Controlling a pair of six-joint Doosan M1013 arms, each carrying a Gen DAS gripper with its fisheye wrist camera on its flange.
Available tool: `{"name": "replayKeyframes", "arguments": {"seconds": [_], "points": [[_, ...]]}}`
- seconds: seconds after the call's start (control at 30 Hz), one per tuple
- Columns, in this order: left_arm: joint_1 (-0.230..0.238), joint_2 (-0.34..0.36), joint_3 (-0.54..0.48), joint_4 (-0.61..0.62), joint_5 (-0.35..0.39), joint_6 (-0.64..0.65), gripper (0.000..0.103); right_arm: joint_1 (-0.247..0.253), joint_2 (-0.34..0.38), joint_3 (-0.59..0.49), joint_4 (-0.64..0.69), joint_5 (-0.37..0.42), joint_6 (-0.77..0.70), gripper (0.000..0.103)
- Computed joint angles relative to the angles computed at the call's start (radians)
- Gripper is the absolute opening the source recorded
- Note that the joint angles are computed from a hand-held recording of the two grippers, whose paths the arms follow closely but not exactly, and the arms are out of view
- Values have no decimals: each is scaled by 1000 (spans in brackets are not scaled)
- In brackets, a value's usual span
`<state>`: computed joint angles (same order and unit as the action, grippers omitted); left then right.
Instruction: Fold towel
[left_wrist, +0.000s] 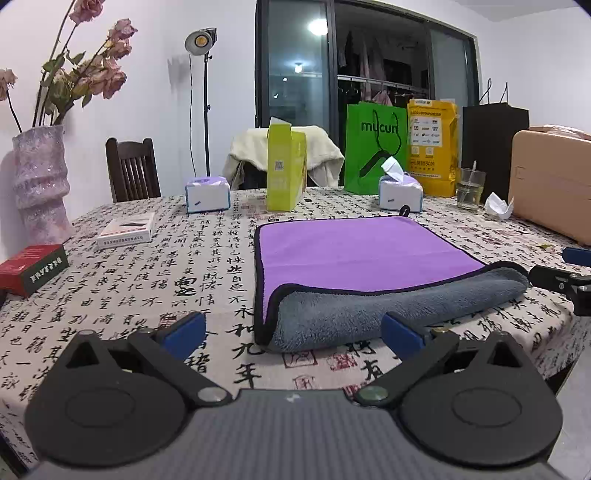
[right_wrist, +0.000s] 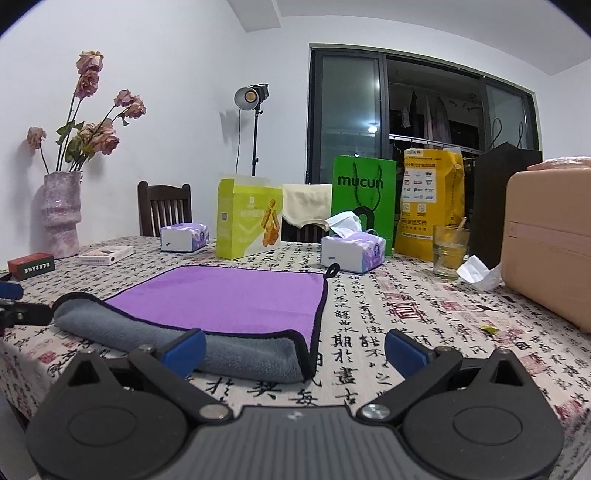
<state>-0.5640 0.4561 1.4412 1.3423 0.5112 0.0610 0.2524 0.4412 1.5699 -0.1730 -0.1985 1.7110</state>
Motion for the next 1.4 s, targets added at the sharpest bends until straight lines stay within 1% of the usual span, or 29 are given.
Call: {"name": "replayKeyframes", "arguments": {"seconds": [0.07, 0.13, 0.2, 0.27, 0.33, 0.37, 0.4, 0.43, 0.47, 0.5, 0.57, 0.63, 0.67, 0.7, 0.73, 0.77, 0.8, 0.83, 0.87, 0.9, 0.93, 1.03, 1.07, 1.1, 1.13, 1.17, 1.23, 1.3, 1.4], "points": [[3, 9, -12, -11, -1, 15, 103, -2, 11, -14, -33, 4, 36, 103], [4, 21, -30, -49, 7, 58, 103, -4, 20, -25, -53, 3, 59, 102], [7, 29, -44, -74, 9, 85, 103, -8, 29, -35, -153, 1, 162, 101], [9, 36, -54, -87, 8, 102, 102, -11, 36, -44, -246, -1, 255, 98], [13, 41, -62, -89, 14, 105, 95, -14, 45, -57, -356, 6, 354, 92], [15, 44, -69, -99, 18, 112, 88, -14, 48, -63, -393, 11, 388, 90], [17, 47, -76, -117, 20, 125, 79, -14, 53, -70, -429, 17, 418, 87], [20, 51, -84, -146, 18, 149, 74, -13, 56, -75, -446, 23, 433, 83], [23, 55, -92, -172, 16, 169, 65, -12, 60, -83, -480, 29, 464, 81], [26, 59, -99, -196, 18, 186, 60, -11, 63, -87, -510, 32, 494, 77], [31, 65, -108, -224, 15, 204, 55, -10, 72, -103, -592, 41, 579, 69], [35, 65, -106, -226, 3, 201, 48, -8, 81, -116, -657, 46, 647, 53], [37, 65, -105, -230, -6, 205, 38, -7, 85, -124, -685, 51, 676, 51], [39, 65, -104, -229, -12, 202, 31, -6, 91, -131, -702, 57, 694, 45], [39, 65, -102, -225, -14, 194, 28, -5, 95, -138, -731, 62, 722, 39], [39, 67, -104, -233, -14, 201, 24, -3, 99, -144, -752, 70, 743, 36], [39, 69, -104, -233, -14, 203, 22, -2, 104, -149, -766, 77, 757, 32], [37, 70, -102, -214, -12, 187, 22, -1, 107, -155, -812, 83, 804, 27], [35, 72, -100, -191, -9, 169, 22, -1, 112, -160, -856, 86, 851, 26], [33, 73, -99, -177, -4, 159, 21, -2, 116, -162, -859, 86, 858, 26], [32, 74, -99, -172, -2, 156, 21, -2, 117, -160, -809, 80, 814, 26], [30, 75, -104, -186, 6, 170, 19, -3, 119, -158, -746, 73, 767, 26], [30, 75, -107, -193, 6, 180, 14, -3, 119, -157, -743, 70, 768, 25], [29, 76, -110, -198, 7, 187, 9, -5, 119, -156, -757, 65, 783, 21], [28, 77, -113, -203, 10, 193, 8, -7, 119, -157, -823, 57, 848, 11], [27, 77, -115, -209, 13, 200, 7, -9, 118, -157, -864, 47, 891, 8], [28, 79, -121, -227, 17, 212, 6, -6, 116, -157, -828, 59, 850, 7], [30, 79, -125, -234, 17, 206, 6, -6, 116, -156, -825, 56, 847, 6], [28, 76, -121, -193, 22, 165, 6, -7, 115, -155, -783, 56, 807, 5]]}}
